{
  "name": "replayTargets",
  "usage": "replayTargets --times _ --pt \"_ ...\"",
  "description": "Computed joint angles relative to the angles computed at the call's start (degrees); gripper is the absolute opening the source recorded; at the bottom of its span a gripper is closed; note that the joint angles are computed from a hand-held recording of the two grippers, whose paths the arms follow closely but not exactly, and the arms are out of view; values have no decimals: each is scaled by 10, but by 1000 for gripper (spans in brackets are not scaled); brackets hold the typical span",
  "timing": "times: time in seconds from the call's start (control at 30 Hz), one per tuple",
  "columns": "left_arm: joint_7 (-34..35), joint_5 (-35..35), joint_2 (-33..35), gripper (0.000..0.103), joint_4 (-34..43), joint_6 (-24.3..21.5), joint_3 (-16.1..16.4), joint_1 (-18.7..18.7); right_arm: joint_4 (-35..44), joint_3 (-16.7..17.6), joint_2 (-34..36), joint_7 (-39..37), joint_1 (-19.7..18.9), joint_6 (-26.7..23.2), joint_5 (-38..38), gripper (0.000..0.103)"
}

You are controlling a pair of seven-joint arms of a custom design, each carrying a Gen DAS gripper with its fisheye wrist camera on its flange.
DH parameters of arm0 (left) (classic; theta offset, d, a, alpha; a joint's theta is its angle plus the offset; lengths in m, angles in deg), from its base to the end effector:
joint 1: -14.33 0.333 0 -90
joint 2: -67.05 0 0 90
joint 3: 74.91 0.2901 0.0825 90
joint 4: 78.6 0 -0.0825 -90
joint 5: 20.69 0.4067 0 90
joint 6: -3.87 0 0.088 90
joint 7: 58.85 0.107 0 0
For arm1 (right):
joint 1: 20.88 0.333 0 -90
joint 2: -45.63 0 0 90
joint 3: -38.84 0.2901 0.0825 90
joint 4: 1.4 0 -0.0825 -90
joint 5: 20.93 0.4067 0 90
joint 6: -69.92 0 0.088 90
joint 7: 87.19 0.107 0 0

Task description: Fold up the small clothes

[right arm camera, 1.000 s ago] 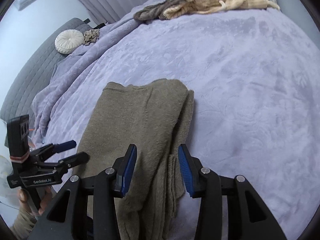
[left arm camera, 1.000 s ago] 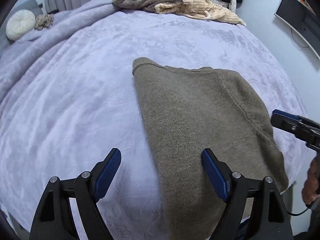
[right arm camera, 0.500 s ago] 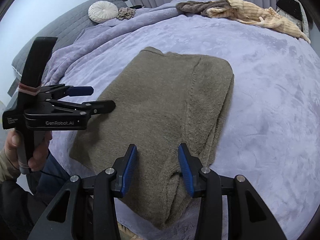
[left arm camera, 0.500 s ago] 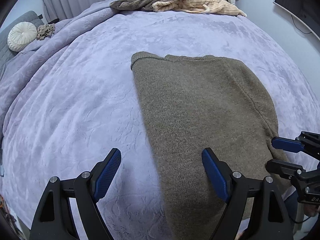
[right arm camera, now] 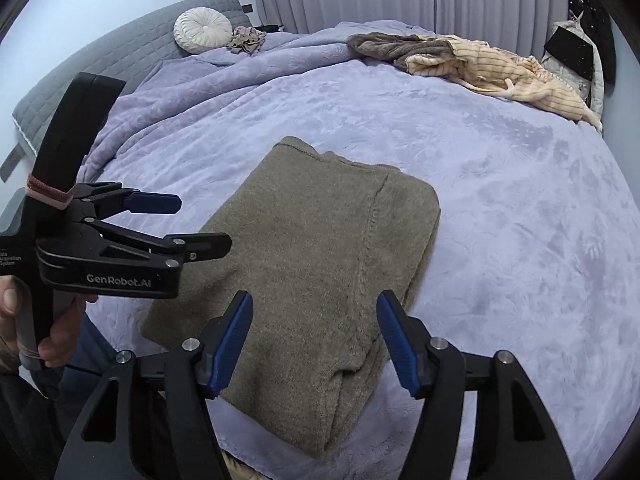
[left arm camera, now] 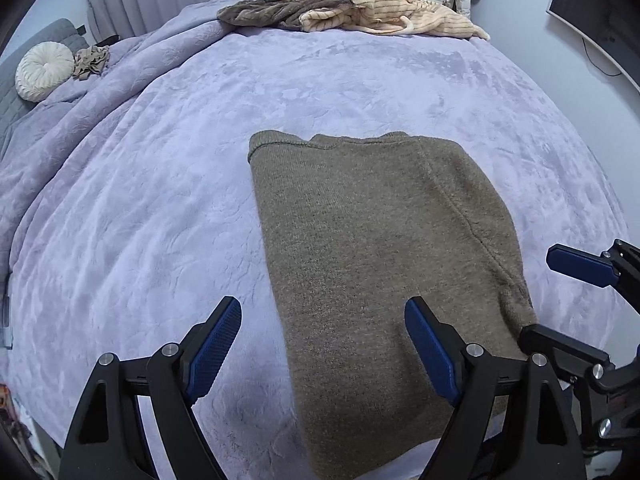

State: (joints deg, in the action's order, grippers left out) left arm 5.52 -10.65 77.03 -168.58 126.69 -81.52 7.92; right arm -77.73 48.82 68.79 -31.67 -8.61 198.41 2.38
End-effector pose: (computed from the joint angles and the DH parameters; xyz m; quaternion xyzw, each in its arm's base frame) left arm 0.6546 -0.1381 0.5521 -0.7444 0.6335 -0.1475 0.1507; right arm 0.6829 0.2658 0.5373 -0.8730 0.3616 -0.0566 0.3223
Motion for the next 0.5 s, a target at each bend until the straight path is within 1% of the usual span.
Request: replayTargets --times 0.07,0.1,0.17,0.2,0.23,0.27,0.3,0.37,0.43,0.5 --pt "-3 9 7 85 5 -10 0 -4 20 6 14 -6 -3 -22 10 68" --pt "-7 21 10 85 7 -16 1 -7 26 6 21 -6 -1 -26 9 68" --pt "-22 53 24 85 21 -45 4 -16 36 4 37 -7 4 -21 1 68" --pt "-19 52 29 85 22 -50 5 -15 49 2 52 -2 7 -21 -7 68" --pt "-15 39 29 88 17 -46 5 -11 72 -2 73 10 12 -30 -21 68" --pt "-20 37 29 99 13 -44 6 -10 108 -7 102 28 17 -50 -37 68" --pt "-29 44 27 102 10 -42 9 -11 146 -8 132 43 18 -73 -44 68" --pt "-26 32 23 102 4 -37 8 -6 176 2 155 51 9 -89 -35 68" --pt "-28 31 17 102 0 -36 7 -5 175 4 150 57 6 -93 -35 68" --pt "-28 31 12 102 -2 -37 5 -6 128 6 113 49 4 -71 -34 68"
